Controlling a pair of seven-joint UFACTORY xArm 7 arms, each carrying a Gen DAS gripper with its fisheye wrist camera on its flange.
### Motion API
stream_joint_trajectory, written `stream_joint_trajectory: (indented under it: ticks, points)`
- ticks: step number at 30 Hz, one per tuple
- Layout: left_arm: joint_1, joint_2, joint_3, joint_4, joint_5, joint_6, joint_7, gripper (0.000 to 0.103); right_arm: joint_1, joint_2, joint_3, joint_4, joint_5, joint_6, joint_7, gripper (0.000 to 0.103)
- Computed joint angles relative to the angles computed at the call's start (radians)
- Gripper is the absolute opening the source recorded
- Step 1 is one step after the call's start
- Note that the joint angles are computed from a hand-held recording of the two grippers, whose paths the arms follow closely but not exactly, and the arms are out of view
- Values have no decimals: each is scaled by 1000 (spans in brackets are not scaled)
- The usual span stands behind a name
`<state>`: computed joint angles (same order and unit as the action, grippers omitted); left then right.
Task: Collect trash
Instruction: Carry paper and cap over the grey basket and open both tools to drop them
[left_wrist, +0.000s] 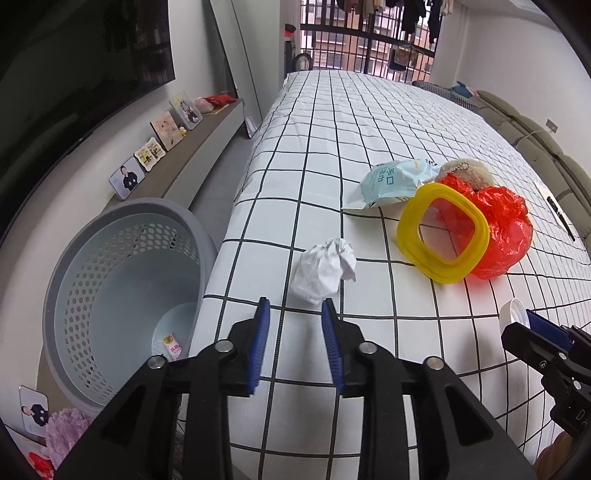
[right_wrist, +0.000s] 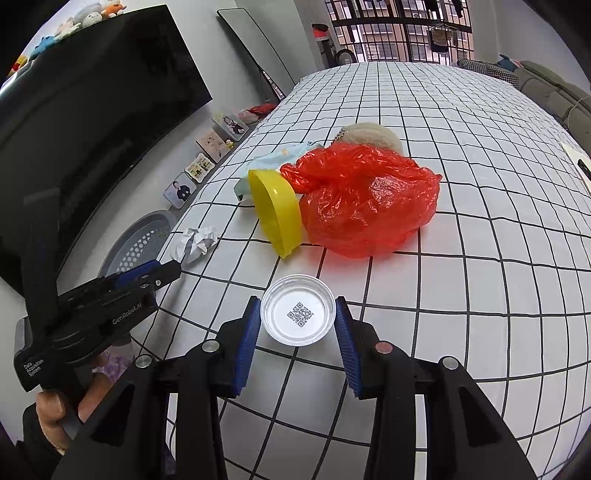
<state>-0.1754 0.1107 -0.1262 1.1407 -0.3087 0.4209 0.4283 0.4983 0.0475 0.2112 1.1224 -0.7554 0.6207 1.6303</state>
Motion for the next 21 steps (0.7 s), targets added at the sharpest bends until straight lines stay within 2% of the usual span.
stream_joint_trajectory:
  ticks: [2,4,7,12,21]
  points:
    - [0,-3,-1,-2,-3,-8,5,37,0,-1,0,-1,-1,1,2,39]
    - [-1,-4,-2,-2,-1,-16,7,47,0,-3,0,-3,-4,1,6,39]
    - [-5,-1,-5,2,1,-33,16,54,-1,-11,1,-6,-11,5,14,39]
    - [-15,33,-13,30,22,-44,17,54,-7,-16,5,-9,-20,8,27,39]
    - [-9,118,-38,122,13,16,27,54,-15,-12,2,-21,-9,-5,28,39]
